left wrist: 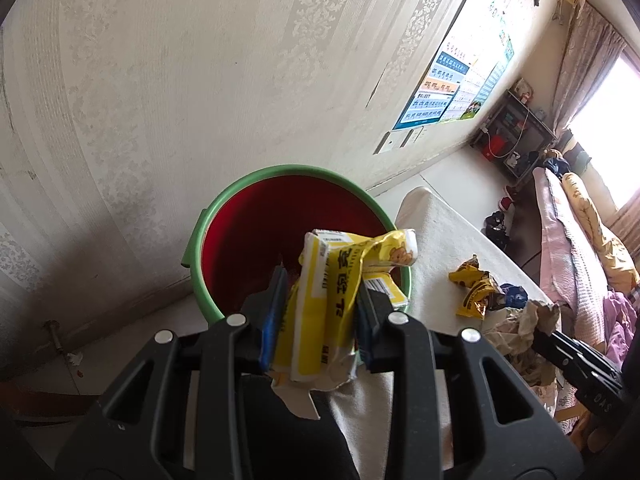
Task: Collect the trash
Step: 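Hold the yellow wrapper and crumpled paper above the red bin opening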
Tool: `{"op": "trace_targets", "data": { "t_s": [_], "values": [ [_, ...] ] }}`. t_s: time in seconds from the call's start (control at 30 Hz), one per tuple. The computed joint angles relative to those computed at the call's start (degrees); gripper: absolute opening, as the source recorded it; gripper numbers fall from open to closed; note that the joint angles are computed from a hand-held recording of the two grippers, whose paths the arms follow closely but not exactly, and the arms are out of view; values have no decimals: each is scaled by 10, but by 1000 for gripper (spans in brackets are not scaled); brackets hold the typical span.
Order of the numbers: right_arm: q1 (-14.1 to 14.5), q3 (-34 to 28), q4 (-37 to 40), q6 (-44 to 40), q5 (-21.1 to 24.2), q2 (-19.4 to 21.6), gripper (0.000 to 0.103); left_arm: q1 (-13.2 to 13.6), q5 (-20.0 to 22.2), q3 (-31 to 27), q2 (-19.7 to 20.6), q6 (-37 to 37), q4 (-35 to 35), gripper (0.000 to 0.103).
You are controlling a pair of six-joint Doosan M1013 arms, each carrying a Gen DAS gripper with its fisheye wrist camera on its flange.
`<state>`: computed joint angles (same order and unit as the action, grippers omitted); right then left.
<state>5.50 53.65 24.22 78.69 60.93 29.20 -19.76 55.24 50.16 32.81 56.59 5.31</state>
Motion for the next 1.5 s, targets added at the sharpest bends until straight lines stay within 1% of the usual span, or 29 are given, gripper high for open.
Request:
{"op": "trace_targets", "data": {
  "t_s": [0.3,0.4,0.5,0.63,0.8,0.97,1.27,1.5],
  "values": [
    [-3,-5,-7,8,3,5,23,-3,7,-13,9,9,-1,30],
    [-2,-16,-9,8,5,12,23,-3,11,-19,15,18,-5,30],
    [0,-37,-7,8,11,25,23,-1,17,-30,22,23,-9,30],
    [5,-81,-2,8,23,51,23,2,24,-44,32,28,-7,30],
    [12,-148,4,13,54,90,23,8,40,-66,47,27,-3,30],
    [17,-195,11,20,83,120,23,13,49,-72,54,18,0,30],
    [22,-232,11,22,111,147,23,14,57,-77,61,12,-1,30],
    [25,-270,10,31,126,167,23,13,69,-99,74,8,4,30]
  ]
}}
